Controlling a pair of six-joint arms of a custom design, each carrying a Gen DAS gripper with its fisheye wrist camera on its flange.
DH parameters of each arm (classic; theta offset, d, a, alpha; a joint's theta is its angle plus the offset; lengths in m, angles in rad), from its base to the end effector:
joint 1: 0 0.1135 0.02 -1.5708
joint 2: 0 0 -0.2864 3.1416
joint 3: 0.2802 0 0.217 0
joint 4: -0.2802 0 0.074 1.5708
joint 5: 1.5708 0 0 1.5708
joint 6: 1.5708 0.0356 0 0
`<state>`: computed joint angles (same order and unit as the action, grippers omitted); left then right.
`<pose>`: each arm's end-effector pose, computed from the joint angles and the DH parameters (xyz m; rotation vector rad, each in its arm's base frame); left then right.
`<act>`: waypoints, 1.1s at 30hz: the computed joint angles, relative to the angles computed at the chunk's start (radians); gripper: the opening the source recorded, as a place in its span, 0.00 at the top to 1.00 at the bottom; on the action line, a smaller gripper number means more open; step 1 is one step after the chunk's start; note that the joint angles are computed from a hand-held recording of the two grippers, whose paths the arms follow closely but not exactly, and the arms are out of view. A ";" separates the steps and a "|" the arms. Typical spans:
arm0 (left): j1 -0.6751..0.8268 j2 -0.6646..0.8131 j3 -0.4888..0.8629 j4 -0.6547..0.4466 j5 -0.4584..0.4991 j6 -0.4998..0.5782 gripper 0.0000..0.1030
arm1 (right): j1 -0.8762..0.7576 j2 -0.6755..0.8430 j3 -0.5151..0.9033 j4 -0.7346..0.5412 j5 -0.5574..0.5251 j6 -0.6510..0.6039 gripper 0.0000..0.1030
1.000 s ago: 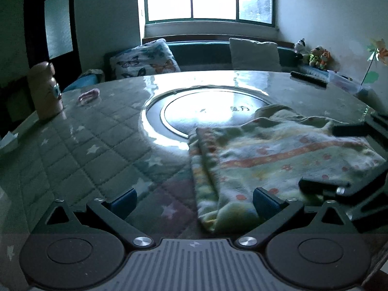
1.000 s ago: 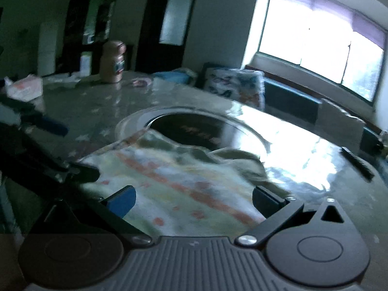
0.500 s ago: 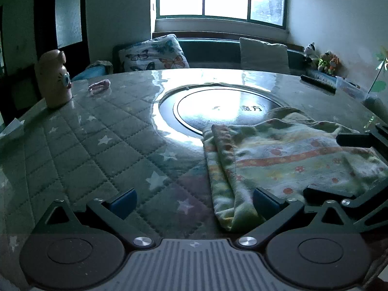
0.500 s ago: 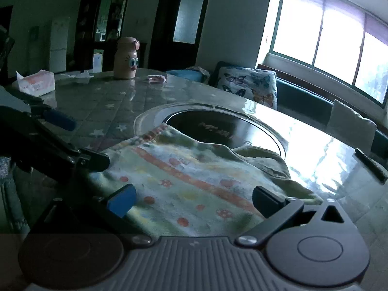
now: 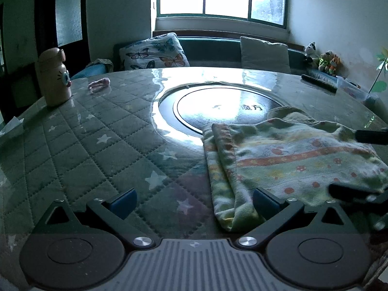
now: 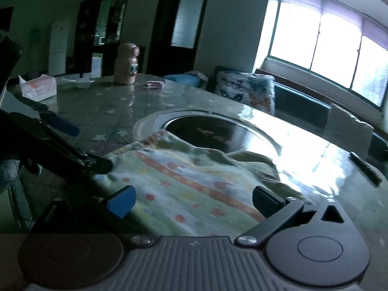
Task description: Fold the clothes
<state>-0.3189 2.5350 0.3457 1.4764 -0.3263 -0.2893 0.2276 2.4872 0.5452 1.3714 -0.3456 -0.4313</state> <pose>0.2550 -0.0722 0.0016 -0.1350 2.2352 0.0449 0.3071 0.0835 0.0137 -0.8706 1.9261 0.2484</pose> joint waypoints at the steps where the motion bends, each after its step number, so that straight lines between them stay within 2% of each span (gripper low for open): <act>1: 0.002 0.000 0.001 0.000 0.003 -0.001 0.00 | -0.014 -0.003 -0.010 0.008 0.003 0.003 0.00; 9: 0.010 0.001 -0.002 0.005 0.018 0.002 0.00 | -0.104 0.010 -0.031 0.056 0.062 0.042 0.00; 14: 0.011 -0.007 -0.003 -0.003 0.018 -0.001 0.00 | -0.118 0.028 -0.002 -0.016 0.097 0.020 0.00; 19: 0.008 -0.032 0.002 -0.021 0.009 0.010 0.00 | -0.121 0.014 0.001 0.005 0.085 0.023 0.00; 25: 0.005 -0.061 0.035 -0.083 0.003 0.010 0.00 | -0.088 0.012 0.114 -0.066 0.144 0.067 0.00; 27: 0.005 -0.066 0.047 -0.105 0.002 0.011 0.00 | -0.076 0.021 0.175 -0.126 0.168 0.076 0.00; 33: 0.014 -0.079 0.071 -0.163 0.011 0.011 0.00 | -0.058 0.032 0.244 -0.230 0.201 0.073 0.00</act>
